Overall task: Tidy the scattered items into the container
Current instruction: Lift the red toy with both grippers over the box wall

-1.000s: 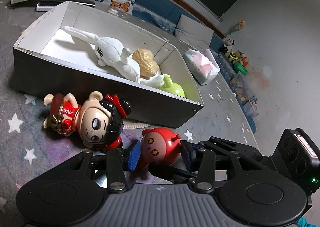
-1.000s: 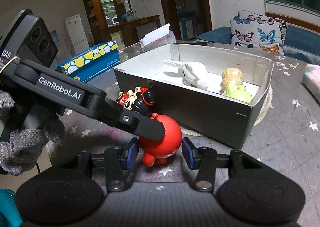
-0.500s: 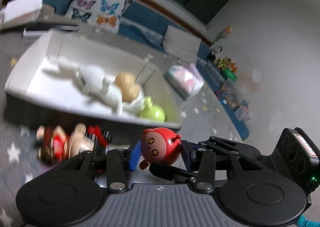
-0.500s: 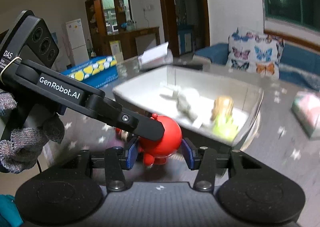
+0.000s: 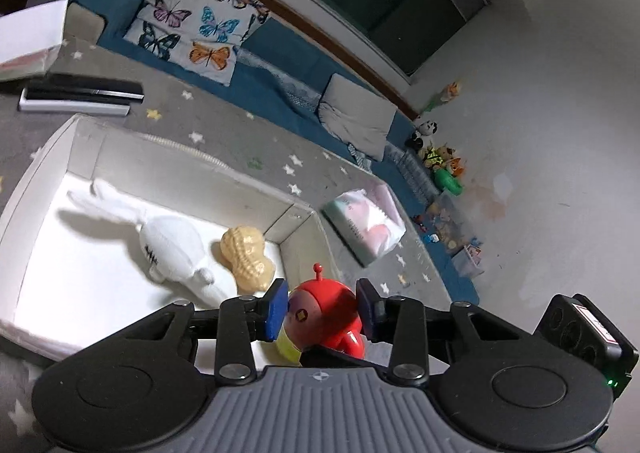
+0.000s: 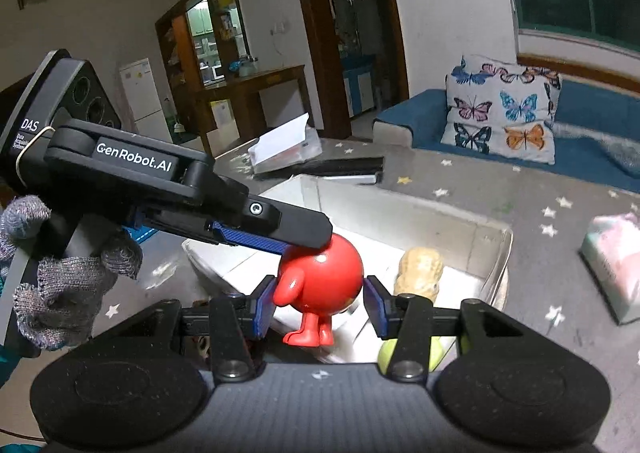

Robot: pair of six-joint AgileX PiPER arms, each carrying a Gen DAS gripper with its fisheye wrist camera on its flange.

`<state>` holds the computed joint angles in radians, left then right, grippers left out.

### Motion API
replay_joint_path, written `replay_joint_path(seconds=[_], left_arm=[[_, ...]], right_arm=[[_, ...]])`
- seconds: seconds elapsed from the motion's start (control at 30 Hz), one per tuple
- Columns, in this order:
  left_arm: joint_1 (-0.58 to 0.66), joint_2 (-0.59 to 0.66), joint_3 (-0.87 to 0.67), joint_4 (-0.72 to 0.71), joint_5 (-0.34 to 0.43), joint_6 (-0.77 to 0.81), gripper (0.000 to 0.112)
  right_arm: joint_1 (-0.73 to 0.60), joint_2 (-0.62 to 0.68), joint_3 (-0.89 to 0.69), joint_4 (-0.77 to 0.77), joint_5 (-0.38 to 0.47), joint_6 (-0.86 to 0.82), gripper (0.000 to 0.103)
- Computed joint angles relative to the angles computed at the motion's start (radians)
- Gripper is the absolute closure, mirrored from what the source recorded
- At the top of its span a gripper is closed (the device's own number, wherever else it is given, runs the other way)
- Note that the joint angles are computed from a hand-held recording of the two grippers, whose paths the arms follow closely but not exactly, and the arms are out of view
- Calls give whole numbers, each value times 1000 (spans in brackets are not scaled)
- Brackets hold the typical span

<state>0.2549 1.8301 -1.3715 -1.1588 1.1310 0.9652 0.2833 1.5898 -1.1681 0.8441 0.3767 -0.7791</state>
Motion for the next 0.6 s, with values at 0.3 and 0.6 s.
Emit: replay_joint_path(seconds=[0.3,0.6], left_arm=[[-66,75,-136,74,-69,-111,72],[-114,172,-215,169,-85,-166,73]], right_arm=[[-54,124,-153,-17,93,72,56],[-85,234,-206,-54,146,182,56]])
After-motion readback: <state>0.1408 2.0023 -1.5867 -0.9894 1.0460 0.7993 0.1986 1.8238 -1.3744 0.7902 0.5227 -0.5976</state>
